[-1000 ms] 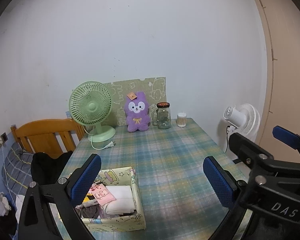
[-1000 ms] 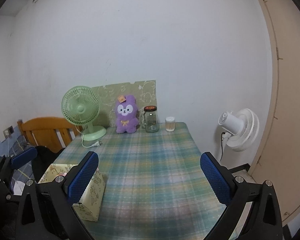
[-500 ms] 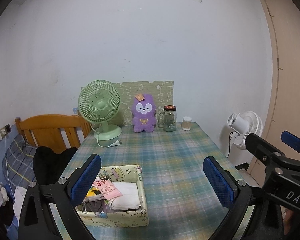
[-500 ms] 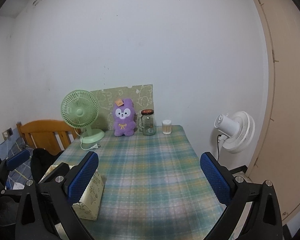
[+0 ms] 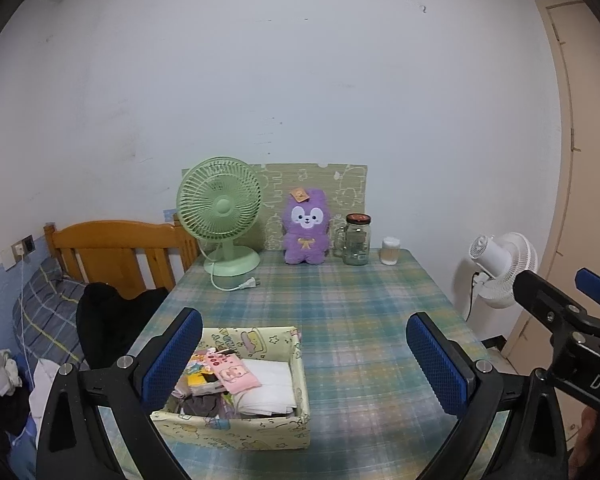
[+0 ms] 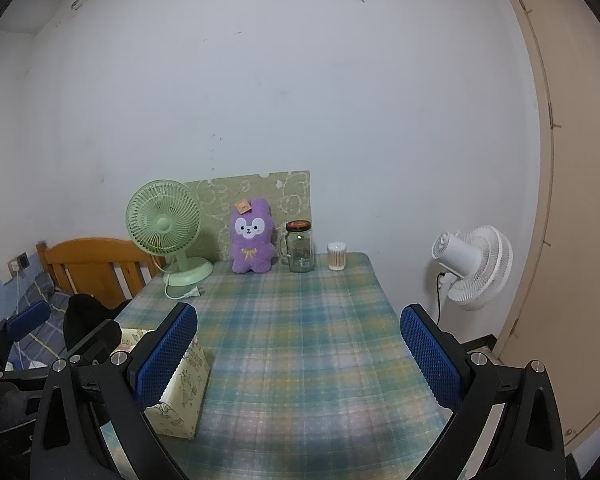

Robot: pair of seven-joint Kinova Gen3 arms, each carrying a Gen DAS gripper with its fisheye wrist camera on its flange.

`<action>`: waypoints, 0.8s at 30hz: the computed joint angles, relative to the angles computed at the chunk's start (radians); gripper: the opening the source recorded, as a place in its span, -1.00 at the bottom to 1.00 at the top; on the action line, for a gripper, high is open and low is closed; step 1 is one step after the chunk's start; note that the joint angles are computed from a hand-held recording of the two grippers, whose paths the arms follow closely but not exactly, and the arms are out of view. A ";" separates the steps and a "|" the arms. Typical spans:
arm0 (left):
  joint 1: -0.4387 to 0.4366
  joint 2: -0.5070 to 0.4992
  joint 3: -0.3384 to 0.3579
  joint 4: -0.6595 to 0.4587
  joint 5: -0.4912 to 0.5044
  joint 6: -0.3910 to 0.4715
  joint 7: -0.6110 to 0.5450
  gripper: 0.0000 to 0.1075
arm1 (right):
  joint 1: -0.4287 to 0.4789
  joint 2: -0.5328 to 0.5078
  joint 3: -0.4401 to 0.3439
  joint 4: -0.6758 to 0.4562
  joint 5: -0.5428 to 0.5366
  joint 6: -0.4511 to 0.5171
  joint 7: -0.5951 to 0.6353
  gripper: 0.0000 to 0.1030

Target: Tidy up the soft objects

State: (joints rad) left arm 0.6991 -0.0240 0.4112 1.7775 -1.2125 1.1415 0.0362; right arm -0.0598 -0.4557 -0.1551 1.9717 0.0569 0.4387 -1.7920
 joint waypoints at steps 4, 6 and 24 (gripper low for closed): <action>-0.005 -0.006 -0.002 0.004 0.006 0.005 -0.004 0.91 | 0.001 -0.007 -0.002 0.012 -0.003 -0.021 -0.007 0.99; -0.006 -0.008 0.001 0.006 0.002 0.011 -0.004 0.91 | -0.003 -0.010 0.002 0.015 -0.006 -0.026 -0.007 0.99; -0.030 -0.016 0.004 0.003 0.020 -0.032 -0.021 0.91 | 0.028 -0.011 -0.036 0.009 0.021 -0.028 -0.024 0.99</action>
State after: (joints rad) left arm 0.6693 -0.0401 0.4153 1.7802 -1.1928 1.1094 0.0152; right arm -0.0321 -0.4662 -0.1910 1.9803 0.0774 0.4105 -1.8163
